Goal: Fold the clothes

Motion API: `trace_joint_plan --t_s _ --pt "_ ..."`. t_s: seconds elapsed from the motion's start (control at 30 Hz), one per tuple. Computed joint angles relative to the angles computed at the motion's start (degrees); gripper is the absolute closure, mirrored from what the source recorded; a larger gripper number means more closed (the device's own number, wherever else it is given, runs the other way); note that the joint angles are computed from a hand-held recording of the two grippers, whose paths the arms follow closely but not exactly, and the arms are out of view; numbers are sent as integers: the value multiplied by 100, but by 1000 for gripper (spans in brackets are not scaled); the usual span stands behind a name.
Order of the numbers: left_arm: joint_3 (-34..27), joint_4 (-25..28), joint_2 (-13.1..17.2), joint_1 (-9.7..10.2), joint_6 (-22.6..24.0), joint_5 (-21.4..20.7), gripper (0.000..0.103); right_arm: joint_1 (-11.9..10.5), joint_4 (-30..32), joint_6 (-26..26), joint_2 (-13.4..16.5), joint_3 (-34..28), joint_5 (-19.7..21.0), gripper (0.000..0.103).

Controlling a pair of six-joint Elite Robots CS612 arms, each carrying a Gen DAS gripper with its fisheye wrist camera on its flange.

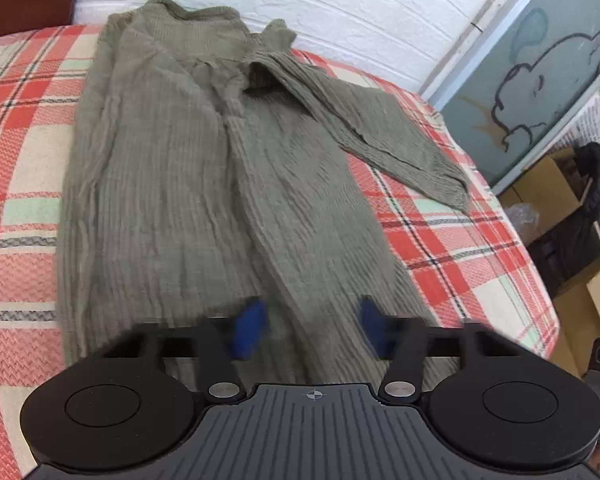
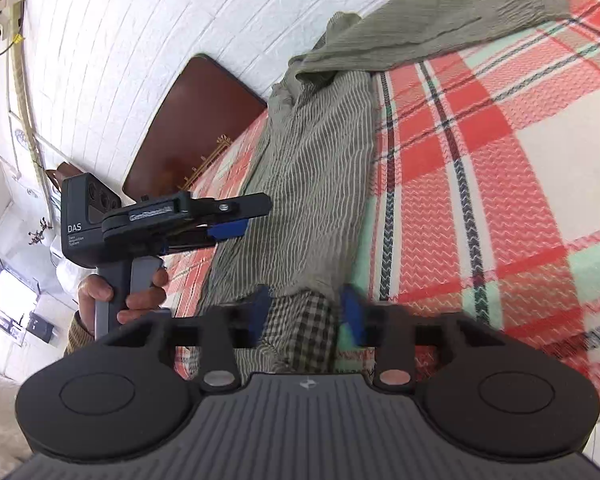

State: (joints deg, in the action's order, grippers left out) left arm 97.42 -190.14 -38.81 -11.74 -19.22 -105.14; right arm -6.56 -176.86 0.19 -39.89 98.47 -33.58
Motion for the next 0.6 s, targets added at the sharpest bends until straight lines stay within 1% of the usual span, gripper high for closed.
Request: trace_joint_plan --t_s 0.03,0.07,0.1,0.13,0.2,0.27,0.3,0.33,0.43,0.47,0.5,0.57,0.6 --pt "5 -25 3 18 -104 -6 78 -2 61 -18 -11 -3 4 100" --pt "14 -56 4 40 -211 -22 86 -15 48 -32 -23 11 46 100" --pt "35 -109 -1 77 -328 -78 89 -32 30 -79 -50 45 63 100" --pt "56 -153 -6 109 -419 -120 89 -47 33 -197 -106 104 15 100" --pt "92 -95 -17 121 -351 -70 91 -33 225 -435 -181 125 -197 100" --pt "78 64 6 120 -232 -72 91 -15 585 -598 -207 87 -360 100" --pt "78 109 16 118 -174 -63 84 -8 752 -661 -208 65 -398 100" --pt "110 30 15 112 -117 -30 83 -15 877 -724 -211 53 -366 100" --pt "188 -40 -49 112 65 -28 69 -52 1267 -983 -285 41 -300 97" --pt "221 -77 -86 110 106 8 59 -64 1288 -1030 -313 47 -314 96" --pt "248 -162 -125 107 153 85 47 -78 1200 -1026 -340 63 -350 95" --pt "255 -398 -190 94 274 332 41 -104 915 -896 -364 59 -418 91" --pt "225 -487 -208 93 356 433 41 -110 744 -817 -359 34 -460 86"
